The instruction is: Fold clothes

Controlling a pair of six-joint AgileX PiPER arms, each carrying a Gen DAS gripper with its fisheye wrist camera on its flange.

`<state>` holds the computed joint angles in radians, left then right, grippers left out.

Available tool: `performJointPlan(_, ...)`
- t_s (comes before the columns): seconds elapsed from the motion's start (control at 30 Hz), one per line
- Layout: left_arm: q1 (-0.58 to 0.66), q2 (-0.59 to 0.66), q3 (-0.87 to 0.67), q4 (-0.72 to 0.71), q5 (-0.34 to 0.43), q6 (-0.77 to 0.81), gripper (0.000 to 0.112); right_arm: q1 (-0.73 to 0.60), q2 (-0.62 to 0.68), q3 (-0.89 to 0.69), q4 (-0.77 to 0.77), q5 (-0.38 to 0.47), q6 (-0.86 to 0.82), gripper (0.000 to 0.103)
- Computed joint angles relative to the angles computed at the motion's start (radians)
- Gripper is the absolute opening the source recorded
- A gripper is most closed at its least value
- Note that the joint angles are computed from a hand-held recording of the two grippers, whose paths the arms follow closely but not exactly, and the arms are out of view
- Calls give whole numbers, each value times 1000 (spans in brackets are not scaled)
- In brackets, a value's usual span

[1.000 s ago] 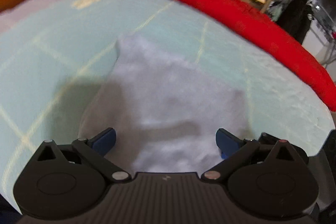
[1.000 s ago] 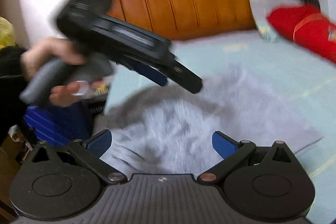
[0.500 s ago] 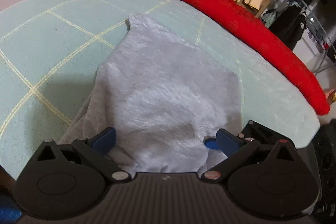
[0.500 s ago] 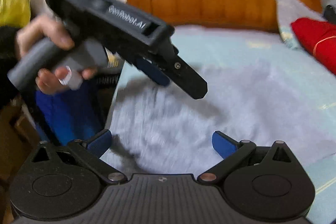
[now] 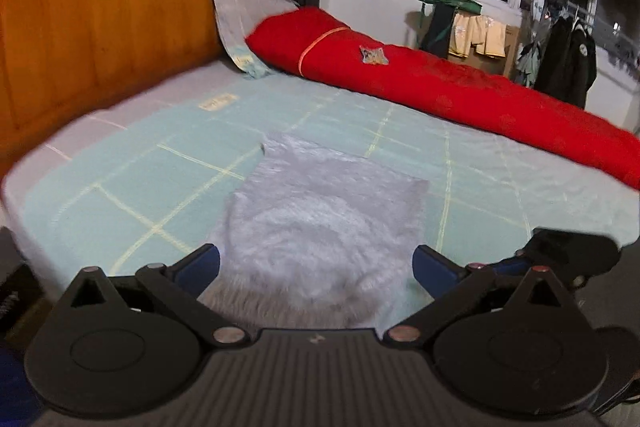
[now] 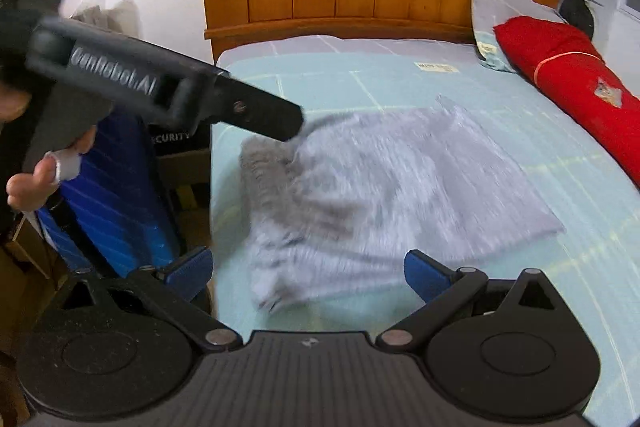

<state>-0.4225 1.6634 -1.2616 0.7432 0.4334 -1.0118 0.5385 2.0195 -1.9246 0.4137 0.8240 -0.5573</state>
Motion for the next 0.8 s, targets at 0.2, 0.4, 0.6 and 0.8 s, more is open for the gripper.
performJointPlan(0.2,-168,-134,163,189,123,-308,102,-2,-265,320,4,-61,45,103)
performJointPlan(0.4,-409,-217,255,407,425,-584,102,16,-503,585,-61,-117,103,103)
performJointPlan(0.6,-622,-192,190,425,709,-505,102,16,-660,714,-64,-138,122,103)
performJointPlan(0.8,-715,-182,157,384,719,-460,102,38,-765,807,-122,-164,198,103)
